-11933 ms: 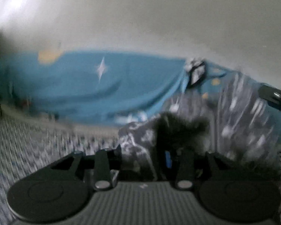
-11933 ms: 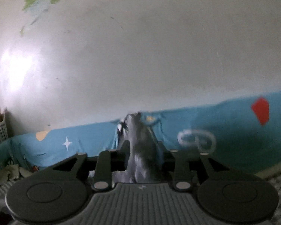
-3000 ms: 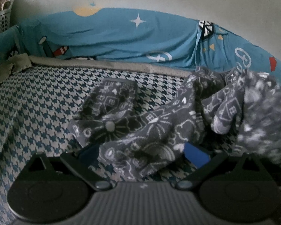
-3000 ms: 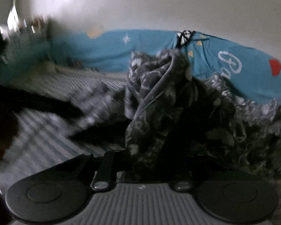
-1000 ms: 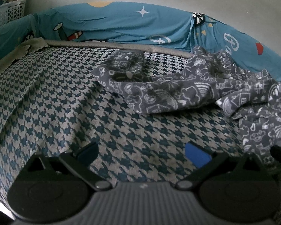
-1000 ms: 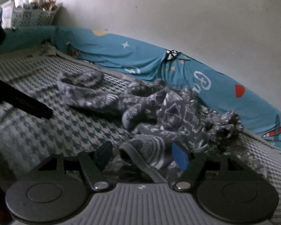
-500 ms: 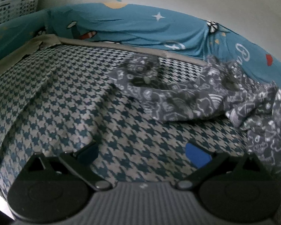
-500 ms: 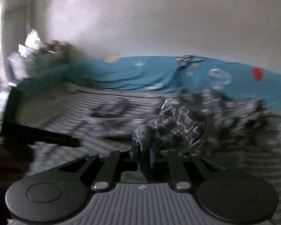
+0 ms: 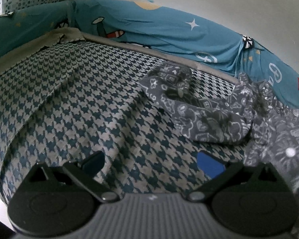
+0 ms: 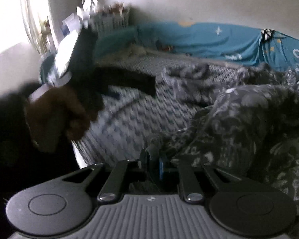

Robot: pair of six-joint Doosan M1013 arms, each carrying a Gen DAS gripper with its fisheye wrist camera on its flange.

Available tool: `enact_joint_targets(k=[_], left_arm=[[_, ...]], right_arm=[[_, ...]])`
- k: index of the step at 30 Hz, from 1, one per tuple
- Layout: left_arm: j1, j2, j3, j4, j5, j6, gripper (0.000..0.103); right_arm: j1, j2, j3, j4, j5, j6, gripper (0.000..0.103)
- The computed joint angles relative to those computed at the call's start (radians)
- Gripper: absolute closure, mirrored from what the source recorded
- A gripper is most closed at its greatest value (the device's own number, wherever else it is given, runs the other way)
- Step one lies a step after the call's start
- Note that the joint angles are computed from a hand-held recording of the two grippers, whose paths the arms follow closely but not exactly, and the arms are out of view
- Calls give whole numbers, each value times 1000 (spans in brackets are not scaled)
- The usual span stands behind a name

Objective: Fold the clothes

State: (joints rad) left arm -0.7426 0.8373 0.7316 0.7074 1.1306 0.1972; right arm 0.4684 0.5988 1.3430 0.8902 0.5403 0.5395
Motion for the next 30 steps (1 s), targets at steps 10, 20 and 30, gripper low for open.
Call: enact_joint_targets(k=[10, 20, 30], left_arm=[[26, -4, 6, -18, -47, -74, 0], [64, 50, -93, -63, -47, -48, 0], [93, 158, -286, -130, 21, 67, 4]], right_arm=[[-9, -10, 28, 140, 34, -100, 66], [1, -13, 37, 177, -62, -99, 65], [-2, 1, 26, 148, -84, -34, 63]])
